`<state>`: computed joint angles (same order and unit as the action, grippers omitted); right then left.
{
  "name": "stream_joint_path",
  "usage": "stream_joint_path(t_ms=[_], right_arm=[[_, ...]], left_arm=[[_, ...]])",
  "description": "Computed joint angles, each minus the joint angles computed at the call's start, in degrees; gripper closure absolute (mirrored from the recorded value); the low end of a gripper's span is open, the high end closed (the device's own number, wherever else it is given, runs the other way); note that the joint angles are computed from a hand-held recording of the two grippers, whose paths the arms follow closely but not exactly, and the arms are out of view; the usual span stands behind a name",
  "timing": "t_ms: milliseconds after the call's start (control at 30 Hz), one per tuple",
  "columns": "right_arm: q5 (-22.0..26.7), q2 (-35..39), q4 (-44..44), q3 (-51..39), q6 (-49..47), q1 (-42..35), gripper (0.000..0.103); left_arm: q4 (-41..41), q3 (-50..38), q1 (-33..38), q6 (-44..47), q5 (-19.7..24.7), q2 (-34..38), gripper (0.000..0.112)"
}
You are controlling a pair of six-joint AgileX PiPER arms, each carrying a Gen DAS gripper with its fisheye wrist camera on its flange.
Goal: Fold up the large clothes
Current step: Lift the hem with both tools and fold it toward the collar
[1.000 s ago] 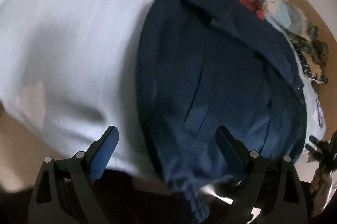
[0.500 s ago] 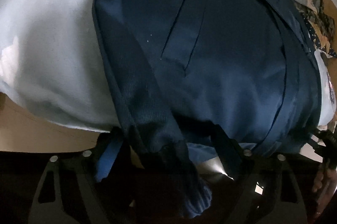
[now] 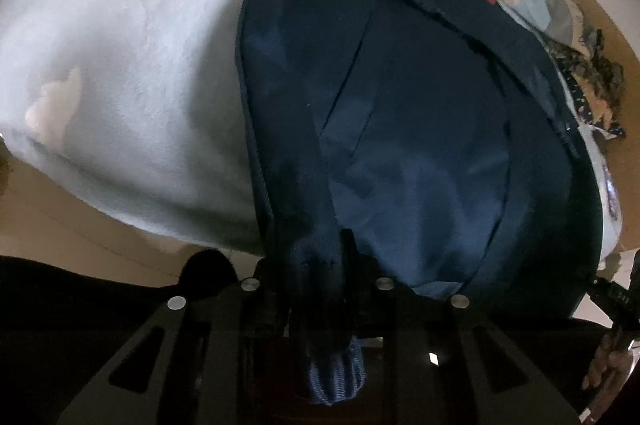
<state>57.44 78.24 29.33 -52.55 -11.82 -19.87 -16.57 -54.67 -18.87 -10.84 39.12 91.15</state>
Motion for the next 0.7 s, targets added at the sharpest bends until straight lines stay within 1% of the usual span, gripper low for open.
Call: stream_joint_path(t_ms=[67,133,200,267,300,367,433,500,533,600,633,700], right_arm=[[2.24,-0.76,3.58,-0.84,-3.08,-2.88,0.083],[5.19,-1.19,9.96,-1.18,-9.09,-7.46,0.083],[7.26,-1.21,12.36,-1.83,-12.53,-9.92,0.083],[9.07,-1.44,17.06,-3.02,-17.09,-12.47,0.083],[9.37,-1.63,17.7,-3.81,-17.64,-12.73,0.083],[9.3,-1.63,18.36,-5.88,-18.46,-12.88,0.083],[9.55,-1.02,20.8,-7.98,-20.28,-13.9,0.083],[9.66,-0.76,21.29,-10.72,-19.72,-13.83,0.083],[9.38,-0.26,22.15,-11.98,-19.89,-13.85,0.083],[7.94,0.81,22.15,-15.2,-18.58,-12.51,0.084],[6.97,1.74,22.17,-17.12,-17.55,-11.61,0.084],[6.68,4.1,22.71,-21.08,-16.7,-11.34,0.084]], left_arm=[[-0.82,-0.32,0.46,1.53,0.4,-0.43,0.092],[-3.37,-0.36,2.01,4.62,0.73,-1.67,0.092],[-5.92,-0.04,3.79,8.95,0.3,-3.01,0.094],[-6.56,-0.45,4.91,10.84,-0.41,-4.81,0.094],[-7.61,-1.43,6.33,13.1,0.48,-5.31,0.095],[-6.1,-3.5,6.54,12.84,0.55,-5.75,0.095],[-7.95,-6.11,8.0,15.5,1.09,-4.99,0.095],[-7.77,-8.62,8.14,15.57,1.25,-4.63,0.095],[-7.16,-10.37,7.17,14.39,0.5,-3.61,0.095],[-5.36,-14.23,6.91,12.59,0.58,-2.44,0.095],[-3.2,-17.86,4.81,9.26,0.21,-0.09,0.095],[0.21,-24.9,3.26,4.88,0.93,3.93,0.095]])
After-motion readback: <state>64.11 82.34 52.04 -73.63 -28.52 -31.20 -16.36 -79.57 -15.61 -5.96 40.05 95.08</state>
